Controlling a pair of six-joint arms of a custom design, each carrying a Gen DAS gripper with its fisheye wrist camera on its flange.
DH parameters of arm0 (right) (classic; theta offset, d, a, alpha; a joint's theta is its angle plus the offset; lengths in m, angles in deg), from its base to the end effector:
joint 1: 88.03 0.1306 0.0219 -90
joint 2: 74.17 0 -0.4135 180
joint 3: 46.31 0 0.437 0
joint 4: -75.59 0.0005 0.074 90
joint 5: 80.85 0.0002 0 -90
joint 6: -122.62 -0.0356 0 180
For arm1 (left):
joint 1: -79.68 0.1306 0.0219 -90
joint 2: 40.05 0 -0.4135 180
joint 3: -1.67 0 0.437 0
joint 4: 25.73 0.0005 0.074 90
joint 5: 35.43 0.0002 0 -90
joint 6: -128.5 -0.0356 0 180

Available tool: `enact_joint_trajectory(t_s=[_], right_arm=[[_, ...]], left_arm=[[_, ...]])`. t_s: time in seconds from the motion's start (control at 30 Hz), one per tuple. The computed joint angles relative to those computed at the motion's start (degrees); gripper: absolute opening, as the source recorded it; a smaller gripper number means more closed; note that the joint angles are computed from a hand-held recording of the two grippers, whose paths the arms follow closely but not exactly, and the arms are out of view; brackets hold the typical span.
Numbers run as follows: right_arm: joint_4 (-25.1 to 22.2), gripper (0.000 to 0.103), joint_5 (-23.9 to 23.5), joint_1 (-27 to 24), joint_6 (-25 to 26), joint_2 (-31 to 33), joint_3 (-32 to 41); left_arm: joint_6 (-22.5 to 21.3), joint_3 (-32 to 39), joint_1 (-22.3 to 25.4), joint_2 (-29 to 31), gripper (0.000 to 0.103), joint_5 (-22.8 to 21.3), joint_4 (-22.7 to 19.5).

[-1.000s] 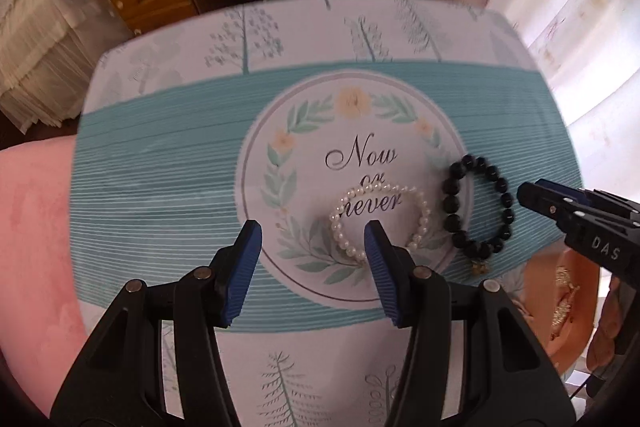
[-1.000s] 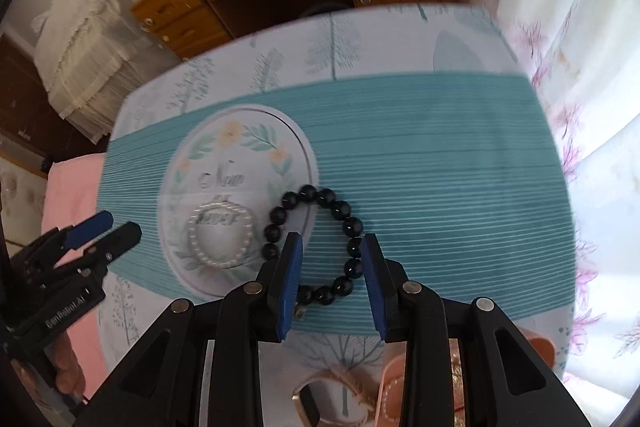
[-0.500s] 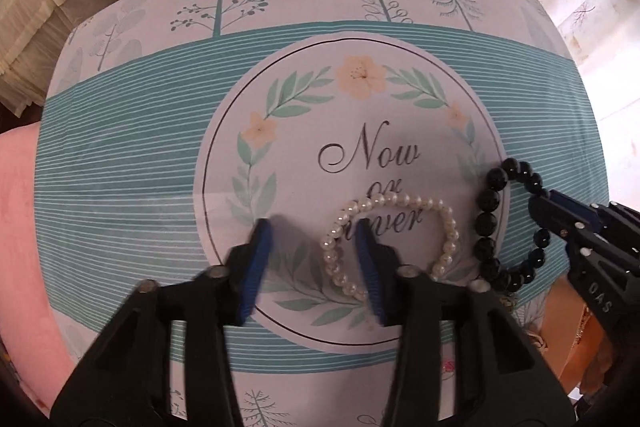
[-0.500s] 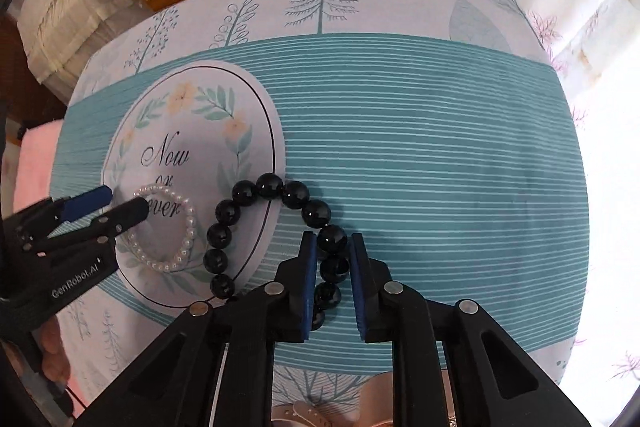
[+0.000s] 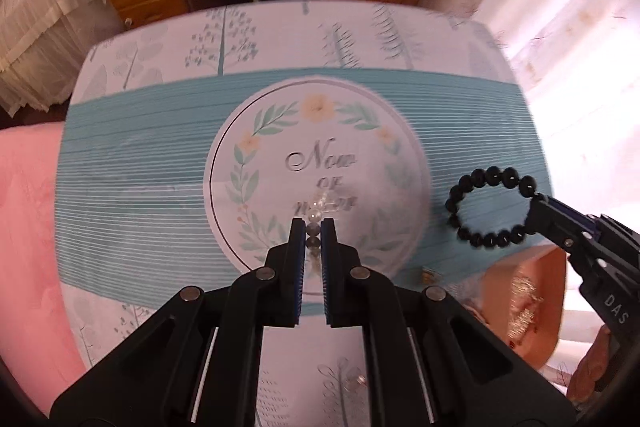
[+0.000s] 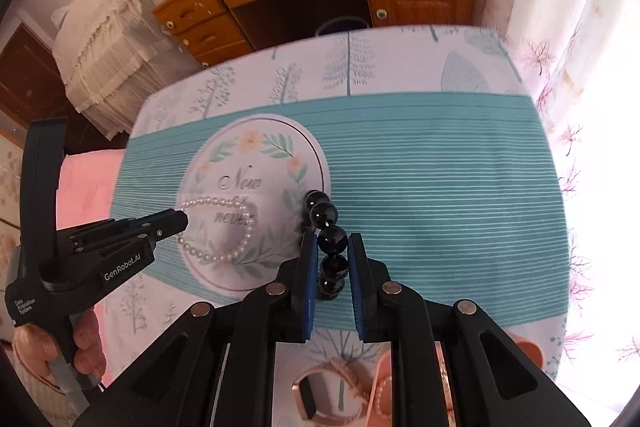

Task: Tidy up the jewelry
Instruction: 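Lift both bracelets and lower them over the peach tray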

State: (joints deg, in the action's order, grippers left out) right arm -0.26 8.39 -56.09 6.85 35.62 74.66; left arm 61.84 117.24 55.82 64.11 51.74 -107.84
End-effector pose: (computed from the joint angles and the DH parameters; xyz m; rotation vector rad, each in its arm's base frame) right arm 0.5408 0.3371 0.5053 -0.1517 2.7395 0.3135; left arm 0.5377 -0.2365 0.5145 0.0009 2.8106 -0.1277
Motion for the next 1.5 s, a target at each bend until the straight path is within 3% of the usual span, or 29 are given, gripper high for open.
enact_joint_trajectory(t_s=[0.33,0.73,0.97,1.1,1.27,1.5], right_arm=[[-0.2,0.014,2.8,1.4,-0.1,-13.6,-6.3],[-3.5,0.014,4.6,3.0,-3.1,-31.9,-25.2],[-0.1,0.015,-1.5,2.5,-6.3,-36.9,-34.2],[0.0,0.015,-0.3,2.9,-7.2,-37.4,-37.0],[-3.4,0.015,3.4,1.9,-8.4,-36.9,-39.7],[-0.7,0.02,1.0,-0.9,-11.0,-39.3,-43.2]], left_arm=[[-2.4,5.8,-8.7,-5.1,0.005,-0.7,-1.9],[-1.8,3.3,-20.8,-6.2,0.005,-3.5,-0.9],[-1.3,-0.1,-22.8,-6.1,0.005,-1.6,1.4],[-1.8,-0.6,-23.5,-5.7,0.005,-1.3,2.5],[-2.2,0.0,-24.2,-4.8,0.005,-0.2,3.3],[-3.1,1.4,-25.5,-2.8,0.005,1.4,4.5]])
